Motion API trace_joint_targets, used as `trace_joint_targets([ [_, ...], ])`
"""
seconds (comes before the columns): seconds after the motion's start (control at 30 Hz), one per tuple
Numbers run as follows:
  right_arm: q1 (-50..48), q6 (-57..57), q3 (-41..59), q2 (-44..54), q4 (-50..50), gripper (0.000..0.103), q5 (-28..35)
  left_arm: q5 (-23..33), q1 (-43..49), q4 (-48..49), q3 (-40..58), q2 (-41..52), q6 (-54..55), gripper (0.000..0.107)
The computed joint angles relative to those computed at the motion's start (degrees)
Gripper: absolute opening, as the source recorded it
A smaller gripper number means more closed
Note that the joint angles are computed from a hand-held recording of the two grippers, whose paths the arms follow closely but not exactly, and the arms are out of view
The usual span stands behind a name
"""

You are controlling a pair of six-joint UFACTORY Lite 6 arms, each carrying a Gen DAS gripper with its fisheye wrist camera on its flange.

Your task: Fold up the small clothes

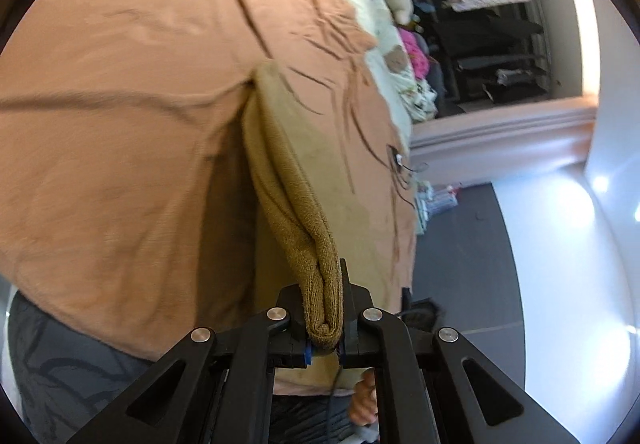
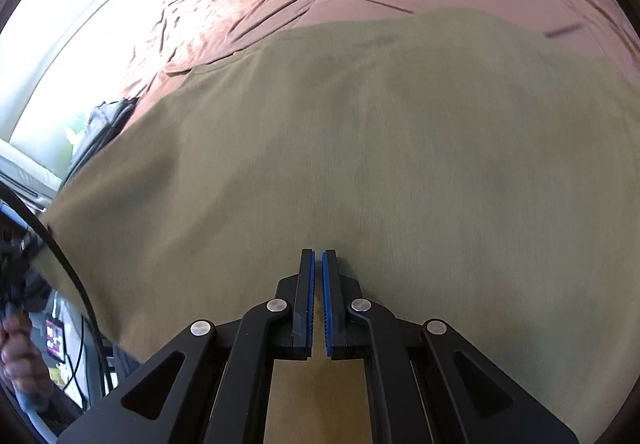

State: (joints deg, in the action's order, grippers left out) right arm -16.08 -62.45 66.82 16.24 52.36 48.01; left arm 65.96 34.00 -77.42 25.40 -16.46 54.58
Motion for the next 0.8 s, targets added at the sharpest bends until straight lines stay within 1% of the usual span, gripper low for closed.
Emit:
trace_joint_targets([
  [0.23,-6.34,-9.46,-7.23,-3.09,5.61,0.001,4.86,0.15,-6.36,-2.25,4.13,2.44,-0.84,0.008],
  [0.47,-8.83,-14.84,-11.44,-3.99,7.18,0.001,7.62,-2.32,-14.82,-4.37,9.79,1.42,-4.65,0.008],
  [0.67,-10.01,-17.73,-13.41,-3.37,6.77,0.001,10.24,-6.70,-22.96,-6.99,14.92,2.48,-7.11,0.008],
  [0.8,-10.87,-19.22,-12.53,-1.61,6.37,0.001,11.28,-9.73,-27.96,-8.05,18.55,4.03,-8.60,0.008],
])
